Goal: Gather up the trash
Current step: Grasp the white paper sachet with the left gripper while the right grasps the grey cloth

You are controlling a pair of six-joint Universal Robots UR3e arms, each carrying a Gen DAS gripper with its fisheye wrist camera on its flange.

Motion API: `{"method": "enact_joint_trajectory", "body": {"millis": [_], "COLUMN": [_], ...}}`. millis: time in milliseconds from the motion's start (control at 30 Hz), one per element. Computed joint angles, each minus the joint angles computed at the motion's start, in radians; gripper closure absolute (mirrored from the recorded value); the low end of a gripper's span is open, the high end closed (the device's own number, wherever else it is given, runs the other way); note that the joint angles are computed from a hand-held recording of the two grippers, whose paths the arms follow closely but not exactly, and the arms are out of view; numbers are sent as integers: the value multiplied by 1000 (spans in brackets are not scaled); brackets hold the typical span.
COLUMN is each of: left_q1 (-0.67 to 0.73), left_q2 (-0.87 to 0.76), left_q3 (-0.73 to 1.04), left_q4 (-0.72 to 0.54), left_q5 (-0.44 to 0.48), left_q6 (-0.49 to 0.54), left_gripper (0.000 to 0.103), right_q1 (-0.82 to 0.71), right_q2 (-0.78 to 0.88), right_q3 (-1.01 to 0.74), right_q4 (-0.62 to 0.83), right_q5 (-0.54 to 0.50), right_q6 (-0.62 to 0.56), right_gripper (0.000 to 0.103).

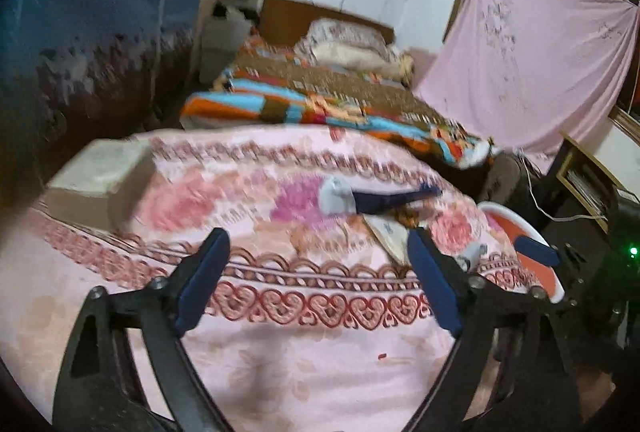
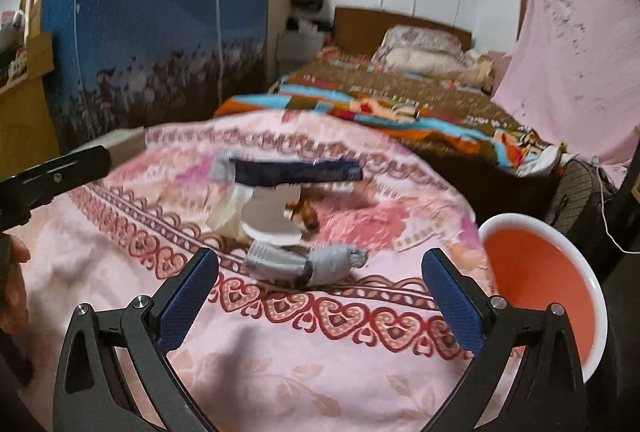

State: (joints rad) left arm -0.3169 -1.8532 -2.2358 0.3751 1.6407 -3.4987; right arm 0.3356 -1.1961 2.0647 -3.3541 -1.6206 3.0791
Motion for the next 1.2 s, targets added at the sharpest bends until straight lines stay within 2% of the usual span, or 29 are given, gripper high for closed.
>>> {"method": "enact_joint_trajectory", "body": {"millis": [67,133,200,267,333,400,467,567,833,867,933,967,1033,1200], "left_q1": [16,42,56,61,66,67,65,62,43,39,37,34,35,24], "left_q2": [-11,-17,-23,-35,-54,-71,-94,-133,-221,-228,-240,-244,-241,-217], "left_q3": [18,33,45,73,110,143,183,247,383,394,416,424,416,368], "left_q4": [-38,-76,-95,-132,-170,-202,-243,-303,-374,-380,-404,-410,-394,-328], "left_q5": [-44,-106,-147,-183,-222,-249,-279,-313,-360,-358,-360,-354,-352,-341], "left_q6": [2,3,3,8,12,12,10,2,-36,-39,-46,-54,-60,-48], "left_gripper": [39,48,53,58,65,71,76,81,85,87,97,98,103,103], "right_q1": [-2,-12,-28,-56,-80,-92,-110,-140,-183,-186,-189,-188,-193,-209], "right_q2": [10,19,28,26,20,9,-2,-14,-32,-32,-31,-30,-28,-32], "right_q3": [-39,-70,-93,-96,-84,-62,-37,-4,73,72,73,74,77,100], "right_q4": [68,126,169,195,193,174,151,123,13,14,11,8,0,-31], "right_q5": [11,30,54,100,142,153,172,210,255,260,264,264,272,292], "right_q6": [-11,-21,-22,-19,-16,-11,-3,14,51,51,49,50,52,66], "right_gripper": [2,8,26,34,39,53,61,69,80,81,81,81,81,81]}}
